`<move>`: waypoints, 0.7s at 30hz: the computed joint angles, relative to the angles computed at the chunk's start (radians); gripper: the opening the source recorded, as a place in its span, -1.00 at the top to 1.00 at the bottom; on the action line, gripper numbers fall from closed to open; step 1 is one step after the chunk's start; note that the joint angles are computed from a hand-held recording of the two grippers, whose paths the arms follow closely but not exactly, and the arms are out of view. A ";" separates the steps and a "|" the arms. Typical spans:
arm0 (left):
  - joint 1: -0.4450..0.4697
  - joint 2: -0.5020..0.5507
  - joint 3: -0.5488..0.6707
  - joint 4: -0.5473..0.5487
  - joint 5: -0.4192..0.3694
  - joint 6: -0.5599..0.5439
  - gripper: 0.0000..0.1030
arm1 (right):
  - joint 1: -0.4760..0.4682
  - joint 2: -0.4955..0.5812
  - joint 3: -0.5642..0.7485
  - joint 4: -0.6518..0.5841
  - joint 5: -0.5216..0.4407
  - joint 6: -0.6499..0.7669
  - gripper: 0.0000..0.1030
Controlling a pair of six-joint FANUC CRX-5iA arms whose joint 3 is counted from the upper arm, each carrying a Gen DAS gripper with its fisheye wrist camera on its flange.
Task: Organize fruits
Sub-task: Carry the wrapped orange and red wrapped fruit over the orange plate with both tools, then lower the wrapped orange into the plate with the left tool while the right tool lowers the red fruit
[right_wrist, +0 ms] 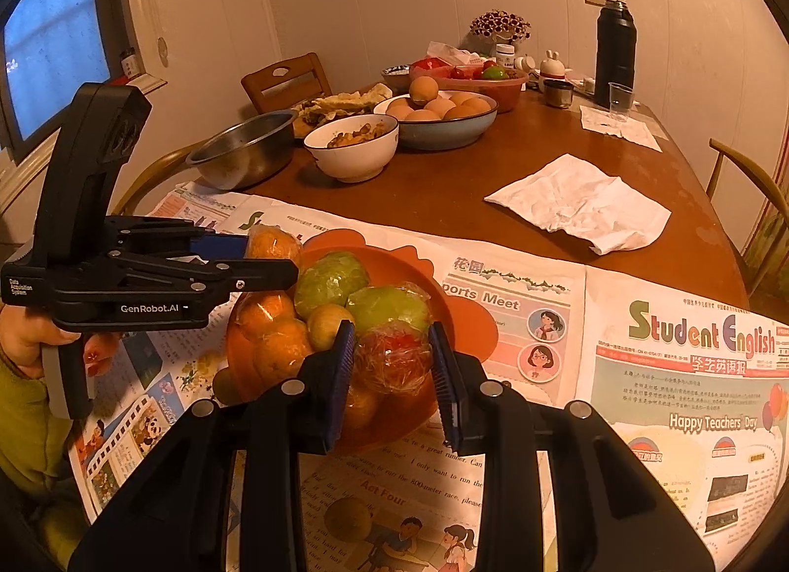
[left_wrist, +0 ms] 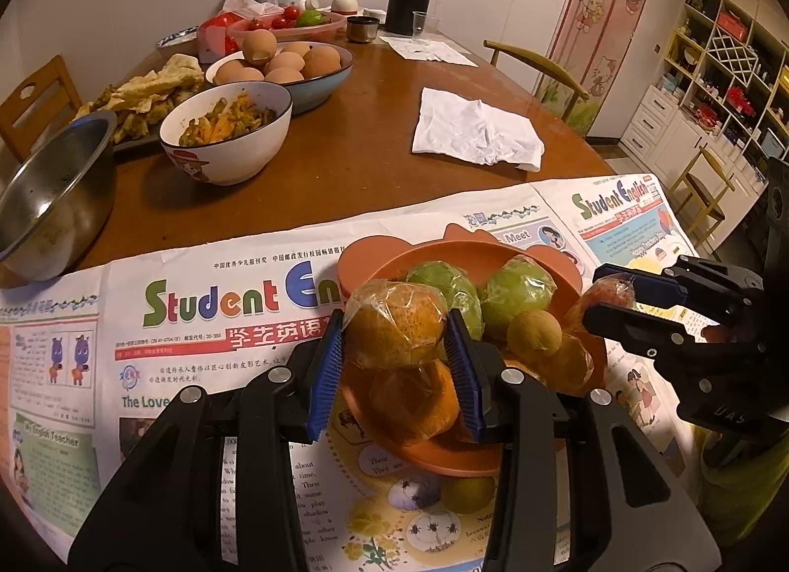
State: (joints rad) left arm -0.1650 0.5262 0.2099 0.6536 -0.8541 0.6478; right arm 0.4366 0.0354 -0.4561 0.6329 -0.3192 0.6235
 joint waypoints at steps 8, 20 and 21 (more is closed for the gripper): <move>0.001 0.005 0.007 -0.001 -0.002 0.001 0.37 | 0.002 0.009 0.000 0.041 -0.017 -0.035 0.43; 0.001 0.014 0.022 -0.010 -0.006 0.010 0.37 | 0.004 0.023 0.016 0.002 -0.028 -0.007 0.43; 0.001 0.012 0.020 -0.010 -0.005 0.009 0.37 | 0.004 0.023 0.015 0.007 -0.026 -0.013 0.43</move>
State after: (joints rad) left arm -0.1643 0.5384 0.2297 0.6431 -0.8587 0.6571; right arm 0.4406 0.0583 -0.4415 0.6396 -0.3457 0.6107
